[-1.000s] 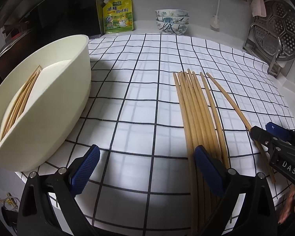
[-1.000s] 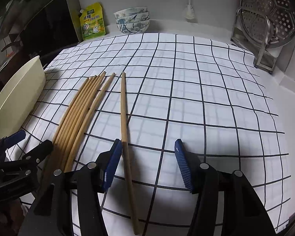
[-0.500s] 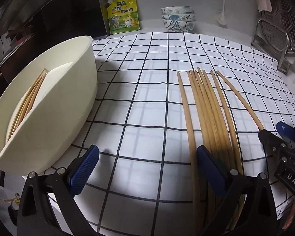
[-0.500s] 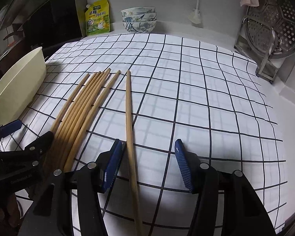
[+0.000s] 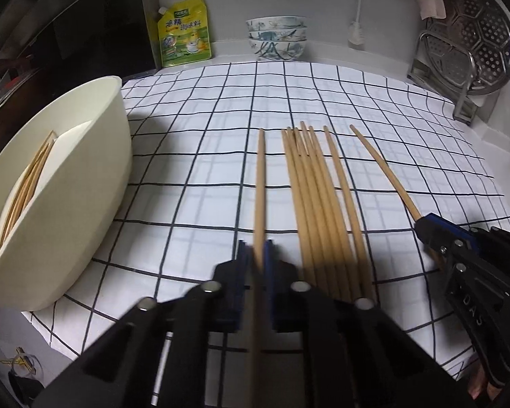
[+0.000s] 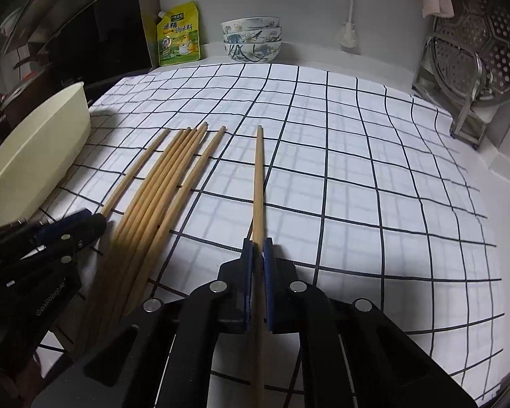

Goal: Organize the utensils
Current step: 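Close the left gripper on one wooden chopstick while the right gripper grasps another, then lift both held chopsticks and carry them over the cream basin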

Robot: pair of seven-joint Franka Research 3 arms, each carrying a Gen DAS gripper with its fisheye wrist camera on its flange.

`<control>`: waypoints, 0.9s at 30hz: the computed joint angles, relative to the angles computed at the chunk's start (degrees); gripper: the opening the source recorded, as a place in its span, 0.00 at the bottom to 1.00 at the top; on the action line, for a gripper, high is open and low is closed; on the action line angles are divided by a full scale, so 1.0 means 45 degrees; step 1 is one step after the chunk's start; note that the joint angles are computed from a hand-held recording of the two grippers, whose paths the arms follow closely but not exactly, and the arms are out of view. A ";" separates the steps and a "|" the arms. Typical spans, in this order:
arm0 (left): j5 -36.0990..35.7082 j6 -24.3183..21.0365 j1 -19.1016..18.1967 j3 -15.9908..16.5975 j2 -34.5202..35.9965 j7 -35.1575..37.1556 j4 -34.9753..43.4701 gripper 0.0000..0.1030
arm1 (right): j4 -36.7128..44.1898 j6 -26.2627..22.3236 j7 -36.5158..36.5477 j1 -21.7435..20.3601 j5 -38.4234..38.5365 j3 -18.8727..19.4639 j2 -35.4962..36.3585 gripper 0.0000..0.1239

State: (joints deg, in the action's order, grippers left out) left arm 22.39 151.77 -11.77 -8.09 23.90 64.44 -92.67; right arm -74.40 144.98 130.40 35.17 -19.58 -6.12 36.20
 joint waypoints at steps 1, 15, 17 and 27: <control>-0.0054 -0.0029 0.0023 -0.0028 -0.0024 0.0033 -0.0021 0.08 | -0.0182 0.0210 0.0018 -0.0109 0.0170 0.0091 -0.0099 0.05; -0.0443 0.1452 0.0552 -0.0110 -0.1842 0.0207 -0.1779 0.07 | -0.2019 0.3036 0.0696 -0.0165 0.0960 0.0007 -0.1326 0.05; -0.0422 0.1815 0.0668 -0.0101 -0.2162 0.0251 -0.2038 0.07 | -0.1961 0.3245 0.0722 -0.0018 0.0892 -0.0059 -0.1375 0.05; -0.3026 0.3379 0.2131 -0.0565 -0.3019 0.2712 -0.2320 0.07 | 0.1149 0.2788 -0.0116 0.0378 0.1547 0.0319 0.0121 0.05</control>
